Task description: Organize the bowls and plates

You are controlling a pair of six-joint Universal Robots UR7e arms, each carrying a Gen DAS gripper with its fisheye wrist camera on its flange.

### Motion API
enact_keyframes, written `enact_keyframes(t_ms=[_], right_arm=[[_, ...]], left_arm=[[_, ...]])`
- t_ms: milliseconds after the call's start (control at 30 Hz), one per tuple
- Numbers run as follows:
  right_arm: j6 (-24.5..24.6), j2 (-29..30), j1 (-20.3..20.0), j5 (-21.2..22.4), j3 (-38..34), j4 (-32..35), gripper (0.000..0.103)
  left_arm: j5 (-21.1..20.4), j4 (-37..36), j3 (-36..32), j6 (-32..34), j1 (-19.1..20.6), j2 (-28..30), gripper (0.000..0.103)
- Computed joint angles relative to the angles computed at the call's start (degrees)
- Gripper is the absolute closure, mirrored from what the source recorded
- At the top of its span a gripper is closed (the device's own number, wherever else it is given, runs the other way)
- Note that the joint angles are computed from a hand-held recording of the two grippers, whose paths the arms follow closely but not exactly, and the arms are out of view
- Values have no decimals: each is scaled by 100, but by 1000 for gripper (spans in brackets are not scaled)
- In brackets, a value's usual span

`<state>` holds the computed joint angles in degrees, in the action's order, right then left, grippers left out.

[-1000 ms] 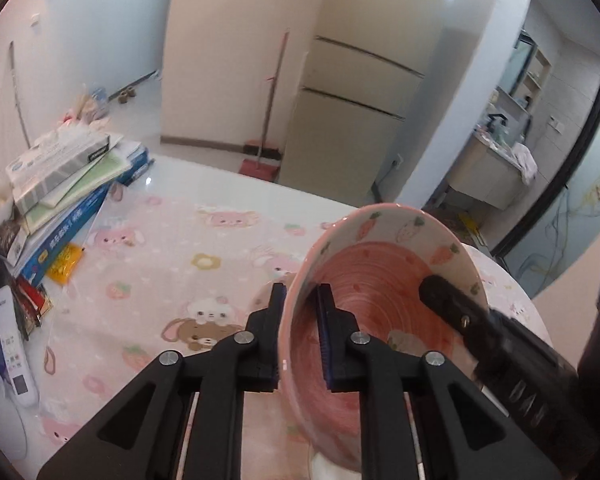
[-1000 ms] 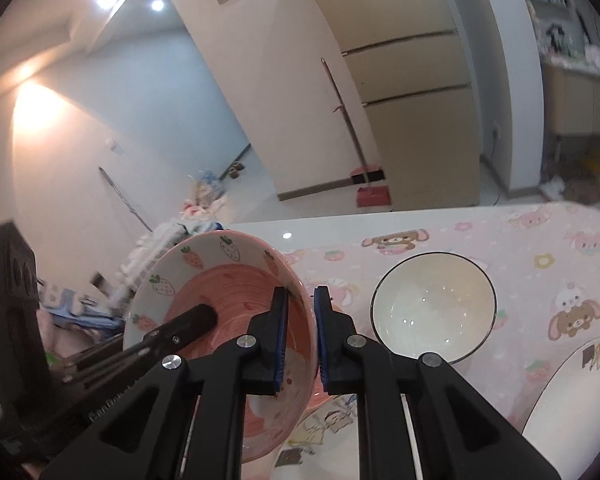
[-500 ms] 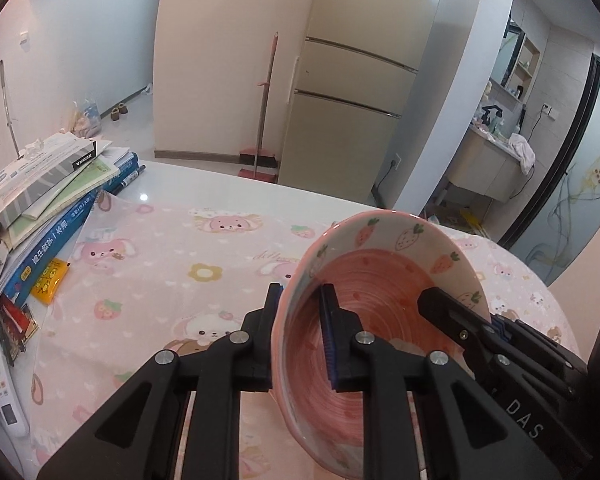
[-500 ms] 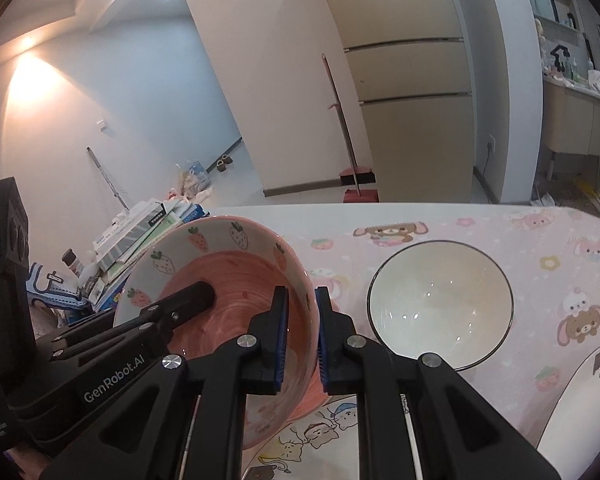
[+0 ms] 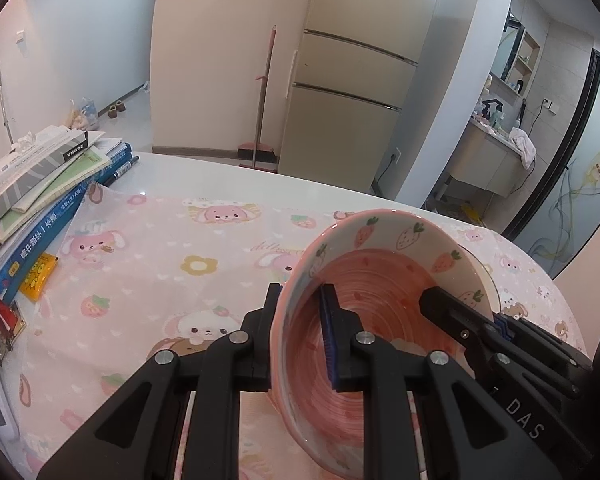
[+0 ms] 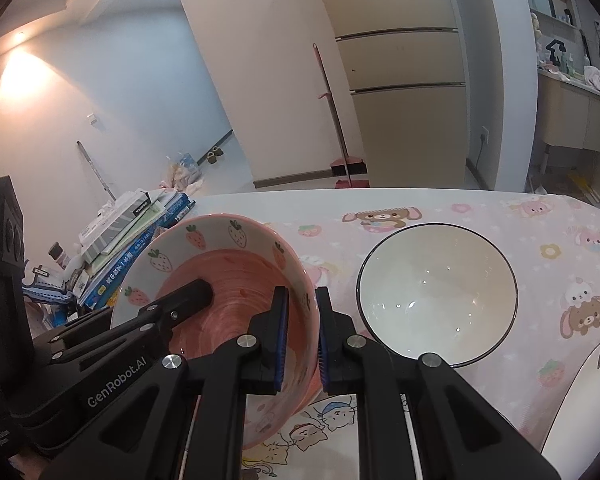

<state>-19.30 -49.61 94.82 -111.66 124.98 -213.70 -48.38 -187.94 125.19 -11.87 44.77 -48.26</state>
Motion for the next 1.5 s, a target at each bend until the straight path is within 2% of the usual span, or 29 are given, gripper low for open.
enact_keyframes(t_ms=[400,533,700,833,967,1133,1500], right_arm=[[-18,55,-59,-134,-61,63,89],[-98,101,-49,-207,-97,62,89],[-117,216,-29,-284,-131,22,89],[-427,430,59,-499,-192,-332,89],[-544,494,47,-481,-200,-488,89],[-663,578,100,-640,-241,-632,89],[-409,374,-23,-397,-190,-266,89]], left_arm=[[86,10,-106,207,27,231,85],[227,-112,-117,318,-1,313,84],[606,-429,-145,546,-76,547,79],[627,-657,-133,698,-39,593,78],[701,-906,-129,900,-30,687,76],[910,-508,-233,675,-15,713,76],[1018,-913,-165,878,-86,751,76]])
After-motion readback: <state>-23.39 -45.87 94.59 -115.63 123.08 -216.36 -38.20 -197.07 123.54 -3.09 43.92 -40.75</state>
